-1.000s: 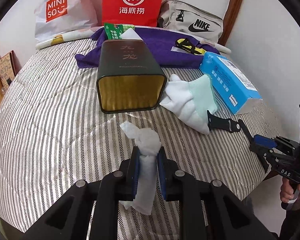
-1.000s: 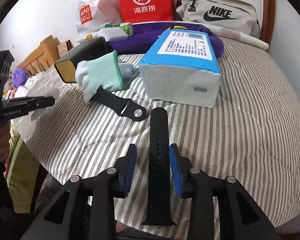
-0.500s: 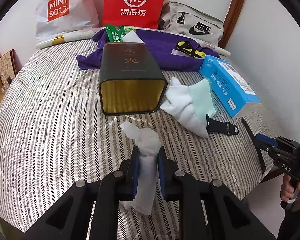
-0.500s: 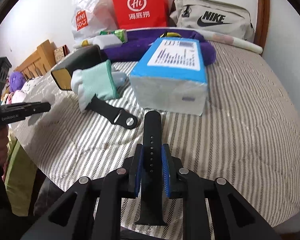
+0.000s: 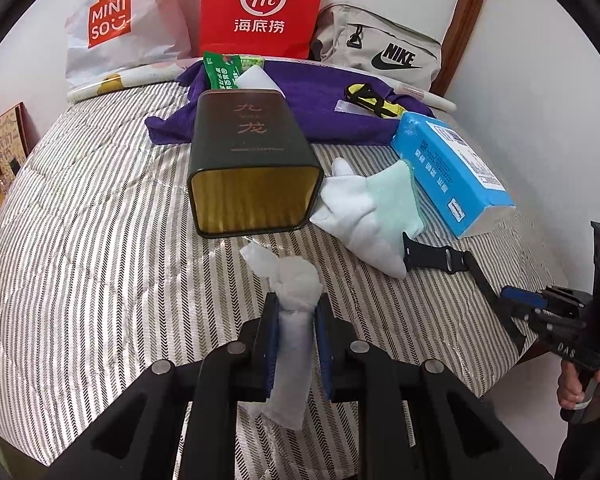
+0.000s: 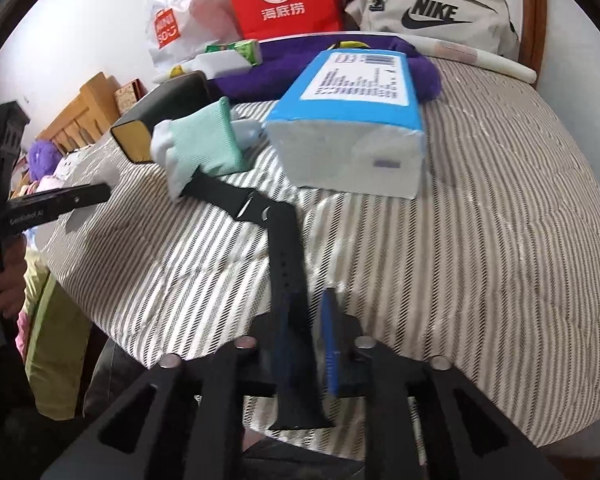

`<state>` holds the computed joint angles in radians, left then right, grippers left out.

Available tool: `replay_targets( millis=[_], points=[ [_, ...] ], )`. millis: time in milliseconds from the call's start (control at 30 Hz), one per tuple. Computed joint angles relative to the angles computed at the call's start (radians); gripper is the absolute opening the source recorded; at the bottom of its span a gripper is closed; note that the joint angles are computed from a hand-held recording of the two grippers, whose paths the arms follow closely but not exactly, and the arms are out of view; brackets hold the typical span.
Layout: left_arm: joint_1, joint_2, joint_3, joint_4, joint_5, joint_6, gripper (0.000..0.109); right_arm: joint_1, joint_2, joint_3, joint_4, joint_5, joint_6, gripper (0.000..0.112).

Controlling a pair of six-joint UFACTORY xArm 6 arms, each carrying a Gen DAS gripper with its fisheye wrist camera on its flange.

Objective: Organize soft objects
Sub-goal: 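Lift the black strap and white cloth above the bed with both tools, then carry the black strap and white cloth toward the purple towel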

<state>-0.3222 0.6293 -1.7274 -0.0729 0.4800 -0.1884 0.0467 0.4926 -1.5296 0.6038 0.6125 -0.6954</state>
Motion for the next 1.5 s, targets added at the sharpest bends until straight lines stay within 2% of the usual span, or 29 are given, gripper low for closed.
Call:
replay_targets(
  millis=[100, 167, 200, 267, 300, 333, 467, 667, 867, 1167, 1367, 1500],
  points=[
    [-0.001, 0.002, -0.001, -0.001, 0.004, 0.005, 0.017, 0.015, -0.009, 0.02, 0.021, -0.02, -0.046, 0.042],
    [-0.001, 0.001, -0.001, 0.002, 0.004, 0.001, 0.017, 0.025, -0.01, 0.031, 0.022, -0.053, -0.053, 0.042],
    [0.0, 0.002, -0.002, -0.002, 0.003, 0.003, 0.017, 0.033, -0.012, 0.043, 0.018, -0.083, -0.059, 0.042],
    [0.0, 0.002, 0.0, -0.005, 0.002, 0.004, 0.017, 0.046, -0.014, 0.064, -0.01, -0.143, -0.051, 0.033],
    [0.001, 0.002, 0.001, -0.008, 0.003, 0.006, 0.017, 0.056, -0.017, 0.085, -0.045, -0.197, -0.034, 0.027],
    [0.001, 0.003, 0.0, -0.01, 0.003, 0.007, 0.017, 0.059, -0.017, 0.088, -0.05, -0.209, -0.029, 0.021],
    [0.002, 0.007, -0.001, -0.023, 0.006, 0.015, 0.017, 0.055, -0.012, 0.074, -0.064, -0.188, -0.004, 0.021],
    [0.002, 0.009, 0.0, -0.044, 0.0, 0.032, 0.017, 0.063, 0.0, 0.07, -0.03, -0.222, -0.014, 0.021],
    [0.0, -0.003, 0.008, -0.059, -0.011, 0.044, 0.017, 0.043, 0.011, 0.025, -0.009, -0.146, 0.008, 0.02],
    [-0.002, -0.037, 0.021, -0.061, -0.029, 0.037, 0.017, 0.038, -0.055, 0.062, -0.012, -0.158, -0.007, 0.02],
    [-0.001, -0.065, 0.023, -0.054, -0.047, 0.029, 0.017, 0.026, -0.1, 0.059, 0.043, -0.123, -0.06, 0.02],
    [0.006, -0.056, -0.028, -0.051, -0.024, 0.023, 0.017, 0.02, -0.107, 0.025, 0.07, -0.101, -0.086, 0.02]
  ],
)
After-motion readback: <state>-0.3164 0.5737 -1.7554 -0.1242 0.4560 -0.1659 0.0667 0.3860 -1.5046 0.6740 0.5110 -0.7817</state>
